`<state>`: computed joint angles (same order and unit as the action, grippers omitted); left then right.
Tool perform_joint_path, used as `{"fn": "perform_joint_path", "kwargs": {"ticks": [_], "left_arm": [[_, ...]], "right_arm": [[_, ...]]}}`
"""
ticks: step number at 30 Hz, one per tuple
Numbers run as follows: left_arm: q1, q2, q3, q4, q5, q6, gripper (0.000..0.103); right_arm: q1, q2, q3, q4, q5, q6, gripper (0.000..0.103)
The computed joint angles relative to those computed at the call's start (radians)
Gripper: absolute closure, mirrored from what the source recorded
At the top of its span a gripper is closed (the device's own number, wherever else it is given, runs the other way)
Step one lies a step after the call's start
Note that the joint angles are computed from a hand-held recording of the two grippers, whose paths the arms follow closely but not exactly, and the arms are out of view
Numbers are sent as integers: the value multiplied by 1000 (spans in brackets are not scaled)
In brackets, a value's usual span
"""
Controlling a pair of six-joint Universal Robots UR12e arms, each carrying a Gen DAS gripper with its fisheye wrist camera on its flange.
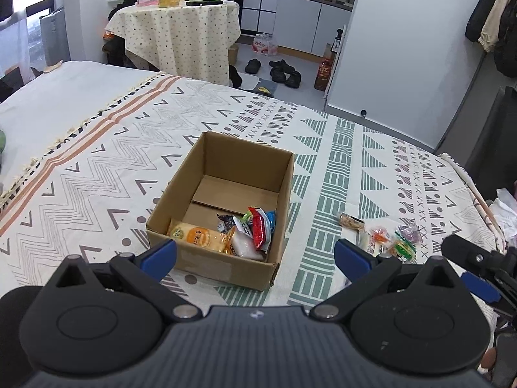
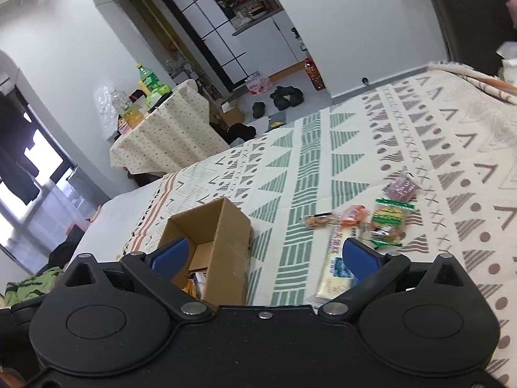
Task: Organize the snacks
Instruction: 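Move both tools toward the remaining snacks on the bed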
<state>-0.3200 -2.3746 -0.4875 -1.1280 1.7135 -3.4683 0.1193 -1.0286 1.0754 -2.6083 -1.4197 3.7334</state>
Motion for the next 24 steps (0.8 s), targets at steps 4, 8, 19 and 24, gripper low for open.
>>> {"fn": "perform_joint_path", "kwargs": {"ticks": [4,8,19,24], "left_arm": [[-7,-14,29,-34,-4,-17,0],[-15,-33,60,-58,-8,-32,0],[-32,-113,180,-107,-65,-22,0],[-37,-181,290,-163,-90,-20,1]], "right_arm": [[-11,-15,25,4,10,9,1],[-24,-29,52,-17,10,37,1],[-54,-39,88,-30,-24,146,3],[-59,-35,91,-11,-29,172,8]]}}
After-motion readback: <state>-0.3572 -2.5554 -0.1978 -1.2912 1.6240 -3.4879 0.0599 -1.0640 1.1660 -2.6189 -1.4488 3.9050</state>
